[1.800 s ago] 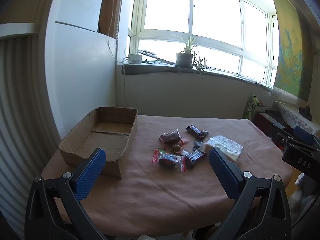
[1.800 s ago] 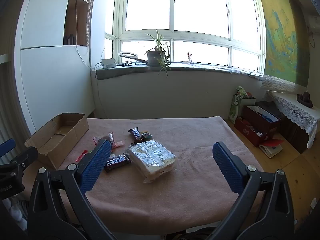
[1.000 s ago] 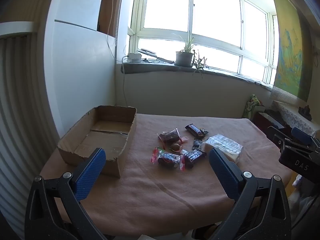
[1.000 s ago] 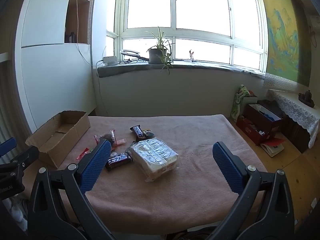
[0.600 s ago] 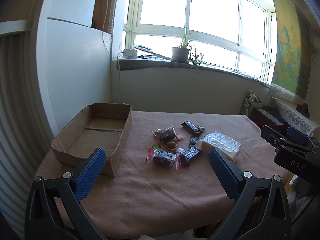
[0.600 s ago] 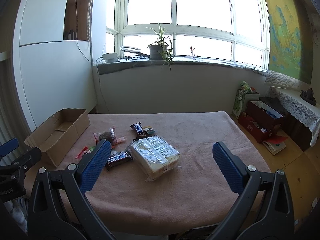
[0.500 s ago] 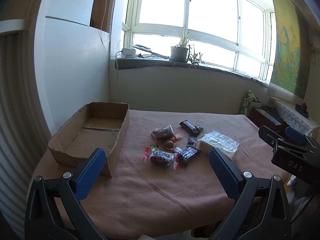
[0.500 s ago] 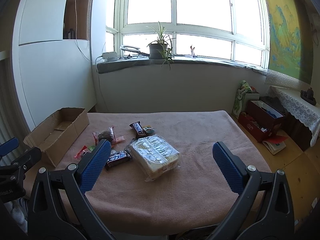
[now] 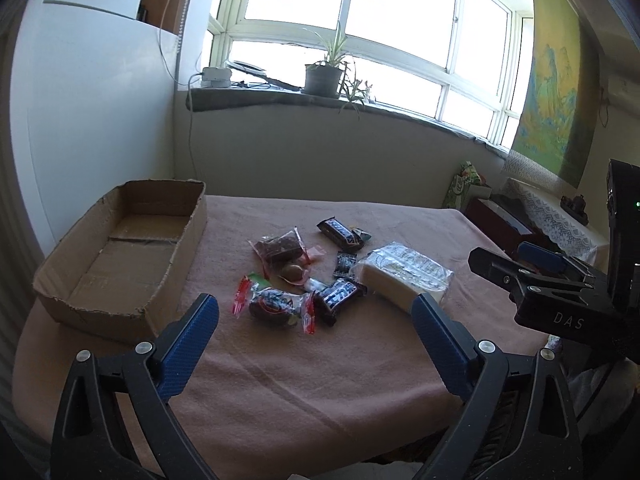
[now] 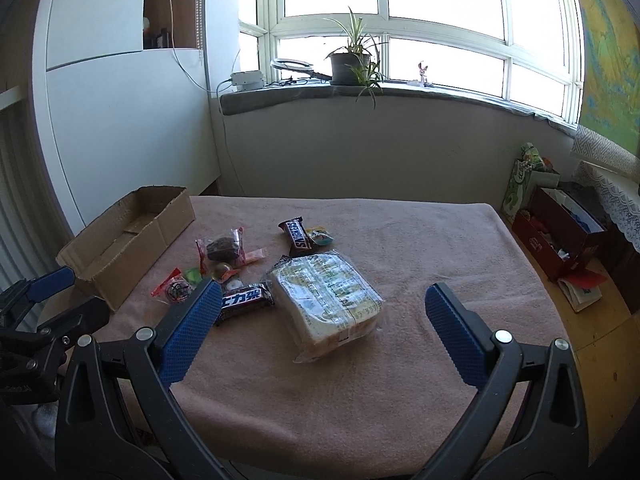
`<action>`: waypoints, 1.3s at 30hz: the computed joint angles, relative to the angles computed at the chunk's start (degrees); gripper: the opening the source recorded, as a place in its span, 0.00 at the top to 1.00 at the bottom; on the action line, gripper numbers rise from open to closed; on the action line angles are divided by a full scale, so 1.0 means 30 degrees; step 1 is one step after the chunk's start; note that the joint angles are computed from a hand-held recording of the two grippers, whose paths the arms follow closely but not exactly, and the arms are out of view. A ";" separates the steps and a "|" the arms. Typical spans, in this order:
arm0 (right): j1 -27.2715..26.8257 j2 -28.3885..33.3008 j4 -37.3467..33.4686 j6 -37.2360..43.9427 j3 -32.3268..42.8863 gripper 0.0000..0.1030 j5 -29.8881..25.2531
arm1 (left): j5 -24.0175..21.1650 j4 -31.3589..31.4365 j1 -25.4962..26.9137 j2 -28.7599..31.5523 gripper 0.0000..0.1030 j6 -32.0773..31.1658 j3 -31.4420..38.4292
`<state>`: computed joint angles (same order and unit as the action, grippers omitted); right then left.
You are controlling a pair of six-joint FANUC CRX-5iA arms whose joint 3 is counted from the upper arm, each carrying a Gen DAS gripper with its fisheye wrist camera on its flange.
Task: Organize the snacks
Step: 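Lower the right tool onto the wrapped bread loaf and close on it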
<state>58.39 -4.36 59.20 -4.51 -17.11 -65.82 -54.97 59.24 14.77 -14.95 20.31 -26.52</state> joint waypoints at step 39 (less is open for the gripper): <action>-0.8502 0.1077 -2.0014 1.6084 0.4819 0.42 0.5719 | -0.6345 -0.3559 -0.4177 0.7632 0.43 0.3931 0.6741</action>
<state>32.88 -1.13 -0.84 43.74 -2.66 -48.66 -74.00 48.56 2.24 7.95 32.11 -6.29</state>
